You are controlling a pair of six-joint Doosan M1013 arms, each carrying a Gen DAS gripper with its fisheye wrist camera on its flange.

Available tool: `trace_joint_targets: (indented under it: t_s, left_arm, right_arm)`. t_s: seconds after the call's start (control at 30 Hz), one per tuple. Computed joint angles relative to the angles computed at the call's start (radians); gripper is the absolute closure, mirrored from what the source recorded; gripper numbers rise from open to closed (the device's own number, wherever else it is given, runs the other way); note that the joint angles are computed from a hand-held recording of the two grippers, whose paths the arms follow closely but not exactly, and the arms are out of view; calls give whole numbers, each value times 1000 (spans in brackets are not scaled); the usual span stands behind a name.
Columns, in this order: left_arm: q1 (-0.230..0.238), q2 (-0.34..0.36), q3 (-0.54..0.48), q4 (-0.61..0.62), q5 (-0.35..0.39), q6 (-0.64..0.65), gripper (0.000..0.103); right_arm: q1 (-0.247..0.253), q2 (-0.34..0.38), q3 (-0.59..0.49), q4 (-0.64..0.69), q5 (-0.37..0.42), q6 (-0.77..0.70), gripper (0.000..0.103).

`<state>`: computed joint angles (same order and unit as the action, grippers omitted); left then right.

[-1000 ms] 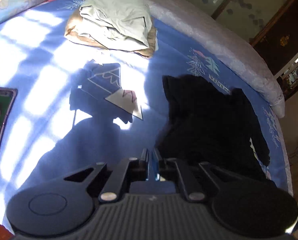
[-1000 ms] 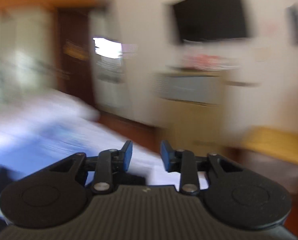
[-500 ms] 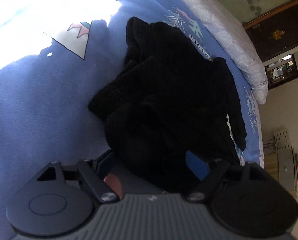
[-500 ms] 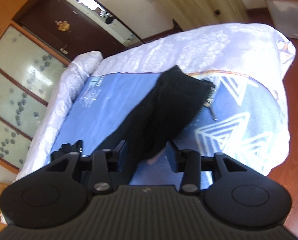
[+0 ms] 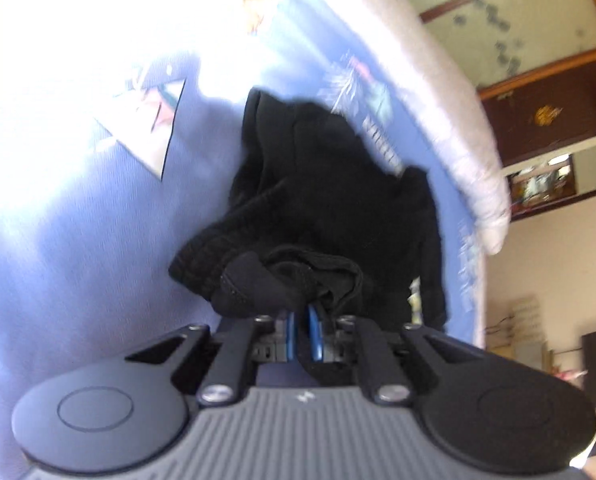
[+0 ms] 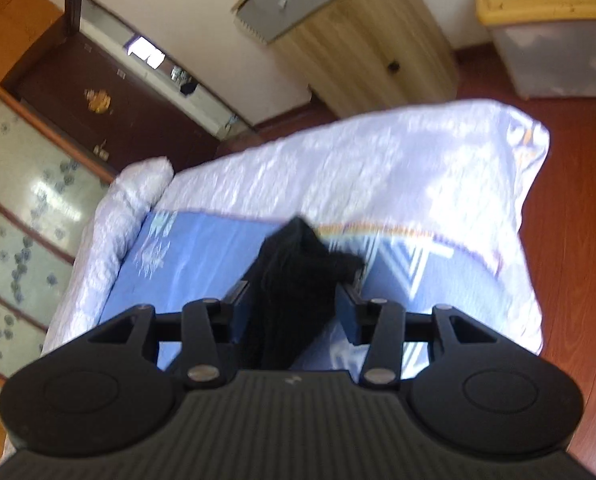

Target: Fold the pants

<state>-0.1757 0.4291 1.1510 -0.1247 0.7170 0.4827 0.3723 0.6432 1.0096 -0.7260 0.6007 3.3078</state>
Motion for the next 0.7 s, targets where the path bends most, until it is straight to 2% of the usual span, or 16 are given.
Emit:
trace_joint_targets:
  t_s: [0.03,0.1,0.17,0.23,0.3,0.37,0.43,0.6,0.7]
  left_arm:
    - [1,-9,3,24,1,-11,96]
    - [3,-21,5,66,6,-39,96]
    - [10,-28,10,61,10,-42,96]
    - [11,-30,14,53,23,-33,96]
    - [8,-27,9,54,40,-34,96]
    - [7,-30,14,53,39,-39,96]
    - [9,-37,27,42,27,-45,96]
    - [19,-37,37,8,22,-28,96]
    - [19,-34,35,5,24,-22,96]
  right_arm:
    - [0,3,-6,-28,14,5,54]
    - [-5,16,-35,-11,47,-82,54]
    - [-19,33,-72,91,47,-238,53]
    - [-38,59,-127,265,57,-452,52]
    - [-51,100,-217,446,137,-689,52]
    - [-51,145,-311,520,253,-831,53]
    - [-44,155,-330,499,295,-847,53]
    - [-41,91,-190,472,181,-727,53]
    - [-38,82,-182,508,186,-780,55]
